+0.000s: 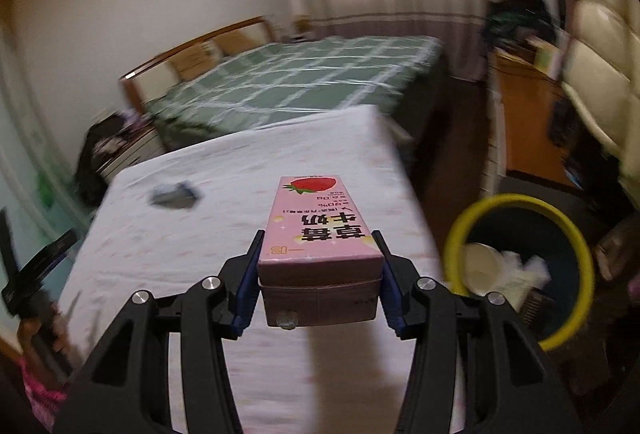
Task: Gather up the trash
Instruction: 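Carry the milk carton over the bin and open the right tool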
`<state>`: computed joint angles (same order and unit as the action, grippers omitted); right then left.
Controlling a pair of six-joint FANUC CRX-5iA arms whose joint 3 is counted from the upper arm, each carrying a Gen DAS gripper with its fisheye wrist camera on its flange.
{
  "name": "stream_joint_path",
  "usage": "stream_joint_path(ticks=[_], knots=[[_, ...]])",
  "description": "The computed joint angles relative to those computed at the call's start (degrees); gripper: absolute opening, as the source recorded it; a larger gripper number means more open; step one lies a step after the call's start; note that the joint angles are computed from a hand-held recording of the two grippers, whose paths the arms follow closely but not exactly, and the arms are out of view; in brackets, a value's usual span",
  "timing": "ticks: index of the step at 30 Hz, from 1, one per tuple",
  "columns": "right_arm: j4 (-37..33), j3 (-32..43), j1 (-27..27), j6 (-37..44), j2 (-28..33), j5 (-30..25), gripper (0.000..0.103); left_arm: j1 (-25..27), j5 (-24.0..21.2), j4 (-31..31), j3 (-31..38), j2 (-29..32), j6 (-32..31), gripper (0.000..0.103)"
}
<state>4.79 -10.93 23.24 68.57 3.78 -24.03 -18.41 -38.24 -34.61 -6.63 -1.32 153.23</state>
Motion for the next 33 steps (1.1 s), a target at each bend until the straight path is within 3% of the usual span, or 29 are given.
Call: stream_joint_path(ticks=[5,10,13,16,19,25,28,33], knots=[[11.33,-2.93,-5.20,-13.68,1.61,0.77,0.049,2.04,3.97,5.63,-1.62,-0.10,-5.23,0.098],[19.52,-2.32,-9.42,-22.20,5.95,-2.07,0.050,4.52,7.97,17.50,-3.07,1.18,-16.88,0.098],[17.69,-1.58,-11.11,-21.38,7.25,-1.67,0.061,4.87,8.27,22.74,-2.27,2.38,-23.69,0.098],[17.86,-2.95,-11.30,-22.16,7.04,0.87,0.061,4.53,6.32,23.80,0.78,4.19,-27.69,0.098],[14.13,-1.80,-11.60,-18.74,7.54,1.65,0.061,5.57,6.84,30.81,2.06,6.23,-36.66,0.098],[7.26,1.40,-11.59,-12.08,8.32,0.93,0.061,4.44,2.61,29.83,10.84,13.21,-43.70,0.098],[6.30,2.18,-11.67,-10.35,8.61,0.45,0.061,6.12,2.75,36.41,13.04,16.70,-53.40,0.098],[7.12,2.08,-12.06,-10.71,8.48,0.19,0.061,7.90,0.96,41.34,19.09,22.03,-66.23,0.098]])
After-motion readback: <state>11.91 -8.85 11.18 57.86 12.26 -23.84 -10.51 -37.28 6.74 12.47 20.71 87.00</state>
